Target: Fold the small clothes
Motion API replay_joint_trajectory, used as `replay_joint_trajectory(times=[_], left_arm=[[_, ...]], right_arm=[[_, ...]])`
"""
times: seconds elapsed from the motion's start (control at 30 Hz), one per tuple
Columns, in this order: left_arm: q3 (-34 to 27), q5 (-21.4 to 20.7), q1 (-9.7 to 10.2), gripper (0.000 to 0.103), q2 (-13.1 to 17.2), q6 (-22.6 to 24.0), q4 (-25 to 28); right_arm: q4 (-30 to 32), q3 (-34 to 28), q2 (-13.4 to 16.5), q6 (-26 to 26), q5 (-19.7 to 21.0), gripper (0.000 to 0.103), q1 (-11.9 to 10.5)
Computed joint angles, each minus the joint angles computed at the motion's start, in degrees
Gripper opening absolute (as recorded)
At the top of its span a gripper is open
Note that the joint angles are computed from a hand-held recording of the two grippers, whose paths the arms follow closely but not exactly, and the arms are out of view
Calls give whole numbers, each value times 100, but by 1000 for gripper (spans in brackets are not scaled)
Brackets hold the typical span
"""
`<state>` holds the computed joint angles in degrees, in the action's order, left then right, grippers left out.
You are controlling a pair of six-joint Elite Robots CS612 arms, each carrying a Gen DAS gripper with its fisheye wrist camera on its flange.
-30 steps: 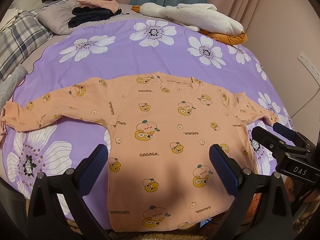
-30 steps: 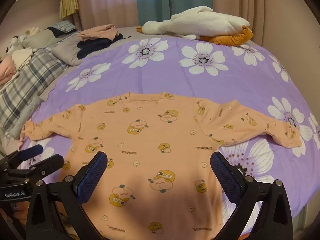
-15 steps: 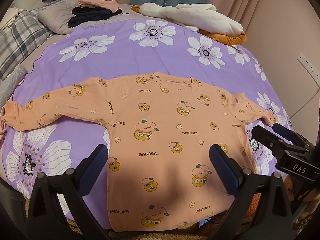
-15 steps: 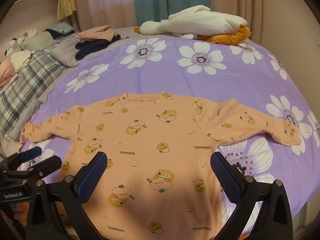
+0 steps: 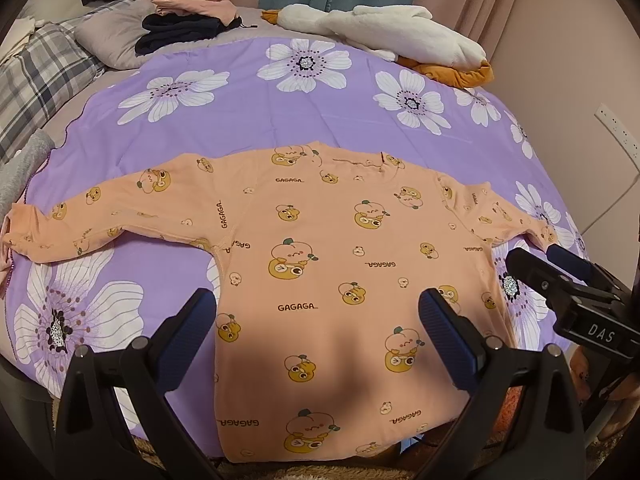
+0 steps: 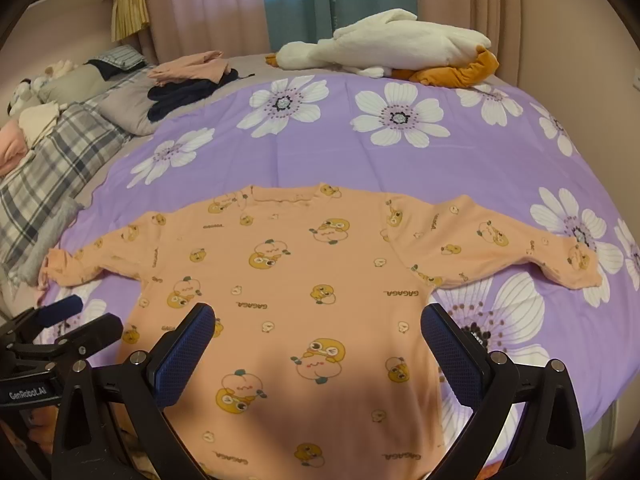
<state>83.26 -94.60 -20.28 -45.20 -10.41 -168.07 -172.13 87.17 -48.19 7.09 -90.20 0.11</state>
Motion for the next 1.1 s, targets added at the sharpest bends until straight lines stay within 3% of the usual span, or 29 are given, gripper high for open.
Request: replay_joint_trajectory(times=[0.2,0.73,0.9,1.0,1.1], left_arm=[[-2,232,-37,101,-1,160,-8],[-204,37,2,101,87,31,400],[-339,-51,18,97,160,-45,654],[-432,-16,10,97,220,-104,768],[-504,-11,3,96,270,-145,872]], right_arm=[[14,-2,2,87,10,102,-16],[-77,89,-12,563,245,102,-176],[-259,269,-65,1218,383,102,-458],[-390,445,-106,1913,342,102,-737],[-643,642,-150,2618,282,96,-1029]])
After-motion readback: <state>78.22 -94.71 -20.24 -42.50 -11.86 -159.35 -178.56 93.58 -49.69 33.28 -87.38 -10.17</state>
